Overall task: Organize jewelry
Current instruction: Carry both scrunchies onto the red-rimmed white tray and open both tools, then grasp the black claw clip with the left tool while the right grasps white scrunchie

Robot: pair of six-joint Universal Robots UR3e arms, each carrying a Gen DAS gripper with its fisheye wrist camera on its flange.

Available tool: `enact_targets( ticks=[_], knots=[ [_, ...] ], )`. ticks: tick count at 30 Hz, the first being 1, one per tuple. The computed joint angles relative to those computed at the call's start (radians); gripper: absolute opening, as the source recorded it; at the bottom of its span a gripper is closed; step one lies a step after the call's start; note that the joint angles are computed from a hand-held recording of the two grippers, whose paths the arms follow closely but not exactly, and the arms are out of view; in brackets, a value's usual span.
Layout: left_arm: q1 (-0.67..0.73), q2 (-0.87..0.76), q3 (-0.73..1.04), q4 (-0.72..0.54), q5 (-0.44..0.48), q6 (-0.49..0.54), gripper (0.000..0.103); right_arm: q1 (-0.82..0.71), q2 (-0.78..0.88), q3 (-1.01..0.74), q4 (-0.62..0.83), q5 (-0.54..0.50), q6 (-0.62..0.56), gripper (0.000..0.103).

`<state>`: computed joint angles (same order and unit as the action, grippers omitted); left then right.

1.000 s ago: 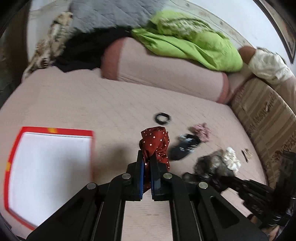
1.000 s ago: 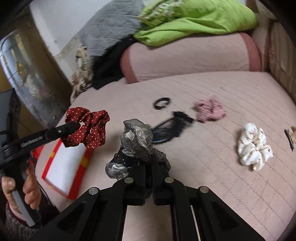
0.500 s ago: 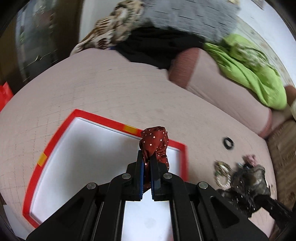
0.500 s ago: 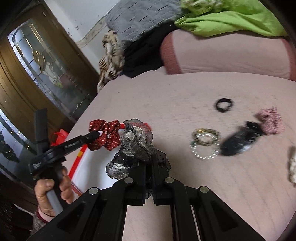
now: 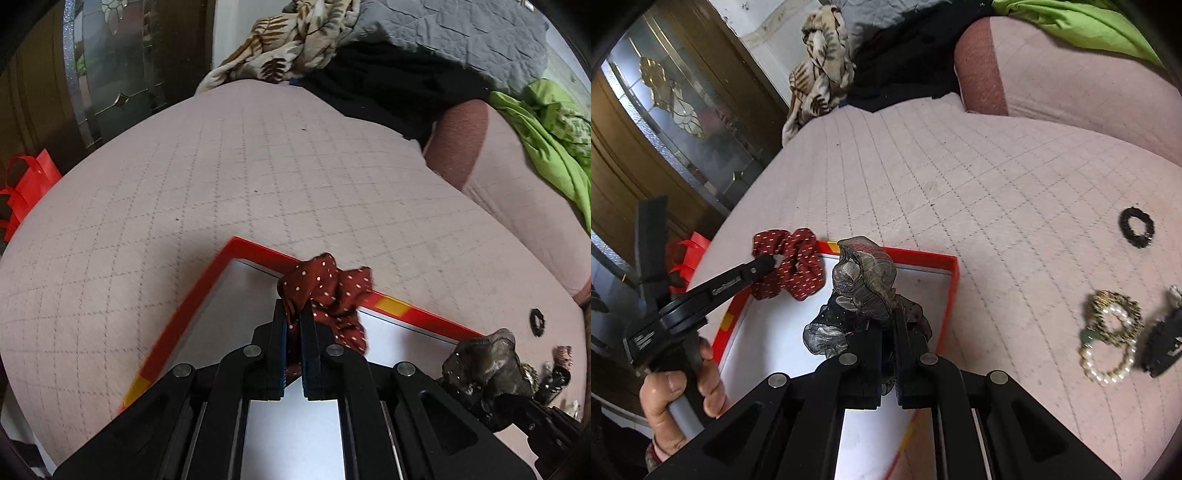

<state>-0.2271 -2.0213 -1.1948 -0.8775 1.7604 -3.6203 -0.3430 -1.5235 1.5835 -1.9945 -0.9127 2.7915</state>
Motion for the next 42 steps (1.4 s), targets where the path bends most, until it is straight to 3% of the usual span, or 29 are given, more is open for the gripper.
enact_targets(
  ticks=[7,10,13,17,23,30,35,40,42],
  knots=[
    [0.021,0.001,-0.033,0.003,0.045,-0.038,0.007,0.087,0.061,0.004,-0.154,-0.133,0.049,0.007],
    [0.03,0.019,-0.06,0.013,0.063,-0.064,0.018,0.101,0.073,-0.008,-0.177,-0.165,0.059,0.009],
    [0.039,0.038,-0.081,0.019,0.054,-0.082,0.034,0.083,0.053,0.005,-0.174,-0.157,0.065,0.019],
    [0.039,0.081,-0.117,0.043,0.036,-0.087,0.047,0.053,0.001,0.032,-0.168,-0.136,0.06,0.042],
    [0.009,0.13,-0.151,0.072,0.06,-0.094,0.049,-0.041,-0.126,0.094,-0.083,-0.074,-0.013,0.046],
    [-0.078,0.145,-0.158,0.099,0.112,-0.1,0.049,-0.324,-0.366,0.225,0.191,0.007,-0.29,0.047],
    [-0.198,0.116,-0.108,0.113,0.178,-0.095,0.049,-0.688,-0.513,0.258,0.521,0.039,-0.623,0.048],
    [-0.355,0.046,0.008,0.077,0.24,-0.066,0.05,-1.031,-0.518,0.218,0.732,0.018,-0.899,0.048],
    [-0.407,0.015,0.065,0.042,0.199,-0.058,0.05,-1.142,-0.475,0.193,0.748,0.007,-0.962,0.048]
  ],
)
